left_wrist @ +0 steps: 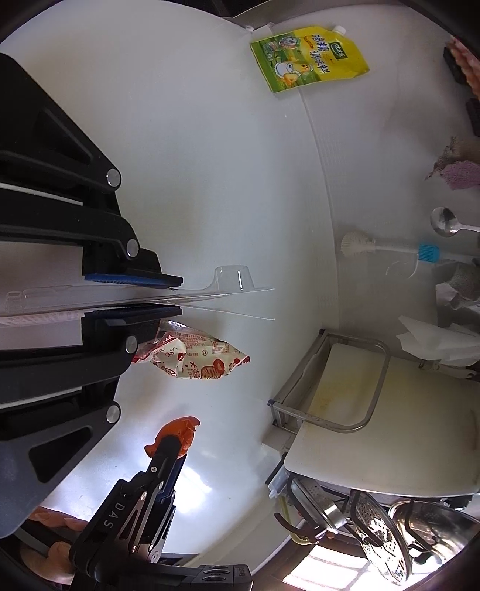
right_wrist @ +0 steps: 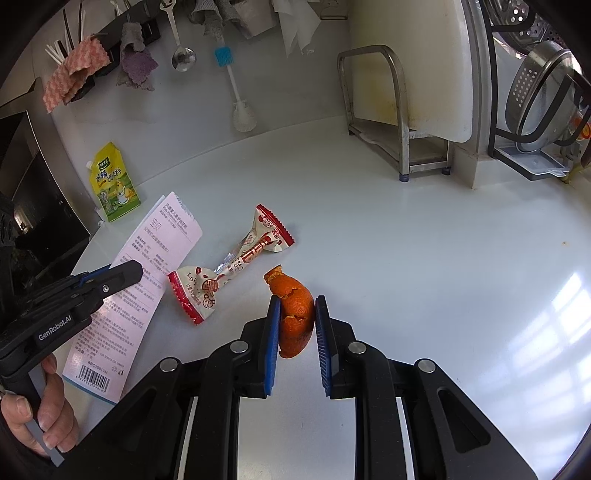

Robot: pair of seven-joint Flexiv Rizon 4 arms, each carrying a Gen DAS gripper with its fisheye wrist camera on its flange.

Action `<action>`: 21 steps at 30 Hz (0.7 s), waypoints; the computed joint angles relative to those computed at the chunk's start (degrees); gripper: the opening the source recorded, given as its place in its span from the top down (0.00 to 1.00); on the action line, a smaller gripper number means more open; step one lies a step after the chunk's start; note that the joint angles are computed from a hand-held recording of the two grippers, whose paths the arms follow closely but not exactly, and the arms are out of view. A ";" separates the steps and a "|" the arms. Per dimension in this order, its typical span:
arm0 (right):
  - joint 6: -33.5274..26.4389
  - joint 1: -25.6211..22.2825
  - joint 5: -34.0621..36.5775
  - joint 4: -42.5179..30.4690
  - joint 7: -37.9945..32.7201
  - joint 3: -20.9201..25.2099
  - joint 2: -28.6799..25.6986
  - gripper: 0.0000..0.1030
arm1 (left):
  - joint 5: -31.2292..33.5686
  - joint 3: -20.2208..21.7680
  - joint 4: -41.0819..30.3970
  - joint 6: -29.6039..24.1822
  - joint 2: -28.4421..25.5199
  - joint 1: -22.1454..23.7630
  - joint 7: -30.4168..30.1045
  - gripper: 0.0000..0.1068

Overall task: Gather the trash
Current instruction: 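Grasp the printed receipt with the left tool while the right tool holds the orange peel, then carry the receipt and orange peel over the bin and open both tools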

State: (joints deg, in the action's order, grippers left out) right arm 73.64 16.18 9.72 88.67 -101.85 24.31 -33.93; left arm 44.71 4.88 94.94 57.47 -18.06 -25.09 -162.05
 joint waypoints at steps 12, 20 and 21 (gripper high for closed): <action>3.20 -1.21 1.55 4.24 -0.90 0.95 2.78 0.82 | 2.71 -1.02 0.18 -3.56 1.71 -2.38 -0.71 0.90; 11.15 -5.61 6.94 17.02 -1.32 5.00 11.26 0.82 | 9.69 -5.10 2.24 -9.54 7.04 -5.57 -5.97 0.90; 12.13 -6.30 7.70 18.82 -1.28 5.58 12.69 0.82 | 10.20 -5.84 2.91 -9.78 7.94 -5.79 -6.79 0.90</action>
State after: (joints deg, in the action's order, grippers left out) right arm 85.77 9.89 17.42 107.49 -103.14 29.89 -21.25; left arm 54.90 -0.97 97.85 47.69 -10.12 -30.89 -168.84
